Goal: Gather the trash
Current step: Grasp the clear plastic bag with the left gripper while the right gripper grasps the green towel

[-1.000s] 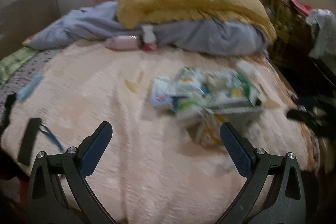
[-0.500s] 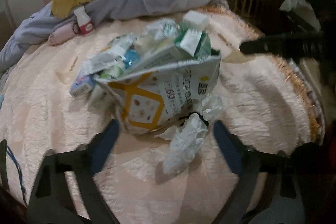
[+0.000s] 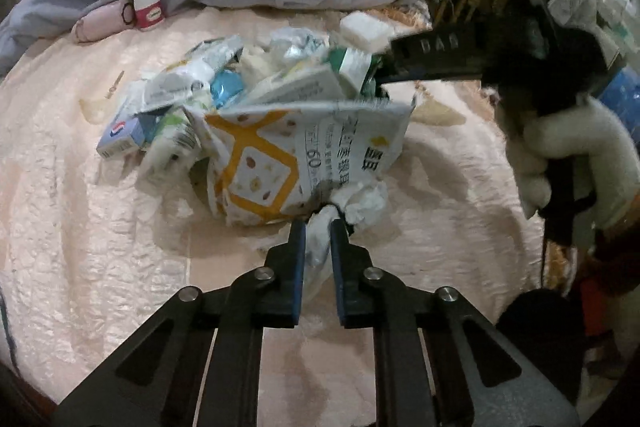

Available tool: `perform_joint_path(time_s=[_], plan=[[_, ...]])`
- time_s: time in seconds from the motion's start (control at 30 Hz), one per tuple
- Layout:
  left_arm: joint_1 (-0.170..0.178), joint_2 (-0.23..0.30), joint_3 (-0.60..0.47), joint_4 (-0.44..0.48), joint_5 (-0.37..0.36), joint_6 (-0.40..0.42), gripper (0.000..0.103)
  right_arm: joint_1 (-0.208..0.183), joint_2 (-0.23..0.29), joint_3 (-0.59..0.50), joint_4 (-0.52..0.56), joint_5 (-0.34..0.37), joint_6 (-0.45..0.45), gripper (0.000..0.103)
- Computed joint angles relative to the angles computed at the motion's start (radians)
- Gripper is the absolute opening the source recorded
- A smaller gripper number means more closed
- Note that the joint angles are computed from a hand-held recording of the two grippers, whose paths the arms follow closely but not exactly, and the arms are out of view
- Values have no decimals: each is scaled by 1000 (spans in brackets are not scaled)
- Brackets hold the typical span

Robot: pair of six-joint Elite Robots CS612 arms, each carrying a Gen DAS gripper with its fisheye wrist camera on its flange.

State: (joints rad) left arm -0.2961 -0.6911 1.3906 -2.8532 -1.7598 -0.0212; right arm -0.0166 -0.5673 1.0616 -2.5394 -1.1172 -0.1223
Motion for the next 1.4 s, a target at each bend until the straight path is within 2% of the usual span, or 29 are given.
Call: perform_joint_path(time_s=[0.1,0.27,0.33,0.37,0.43,0.5,0.53,0.57,0.63,0.7,0.73,0.77,0.8,0.87,1.03,1.17,1.3,1.4], plan=[[0,-19,17,-29,23,3,10,-2,-30,48,-72,-19,0,15],[0,-30,31,-33,44,1,10,-6,-45,72,-106,-45,22,17],[2,-23,24,-12,36,-4,11,-5,-40,61,-81,-34,21,38],[3,-19,18,4,26,0,12,-3,-36,54,-75,-29,21,41],[2,-10,10,26,14,9,18,3,-23,33,-52,-34,16,42],[-2,1,2,33,34,15,36,7,-2,-3,-7,-27,13,43],[-6,8,-2,33,50,19,41,6,7,-17,17,-8,17,43],[-9,14,-7,33,59,24,44,4,18,-32,42,16,22,44],[-10,26,-23,49,50,31,44,2,26,-40,50,41,24,44],[-6,32,-32,54,19,18,40,2,20,-29,35,39,18,41],[-1,33,-35,58,0,10,33,2,15,-22,28,43,16,35],[4,34,-37,64,-22,6,12,2,7,-9,8,39,11,34],[9,31,-39,74,-48,4,10,2,-3,8,-20,30,6,31],[13,23,-31,58,-70,-9,8,-4,-23,39,-69,47,16,29],[17,-17,7,-13,-120,-19,7,-28,-82,127,-194,98,53,28],[16,-35,14,-34,-172,-28,7,-49,-124,196,-293,135,92,28],[5,-42,14,-50,-171,-25,7,-65,-164,257,-354,118,100,28],[-1,-46,19,-53,-157,-43,7,-65,-177,274,-326,74,83,28]])
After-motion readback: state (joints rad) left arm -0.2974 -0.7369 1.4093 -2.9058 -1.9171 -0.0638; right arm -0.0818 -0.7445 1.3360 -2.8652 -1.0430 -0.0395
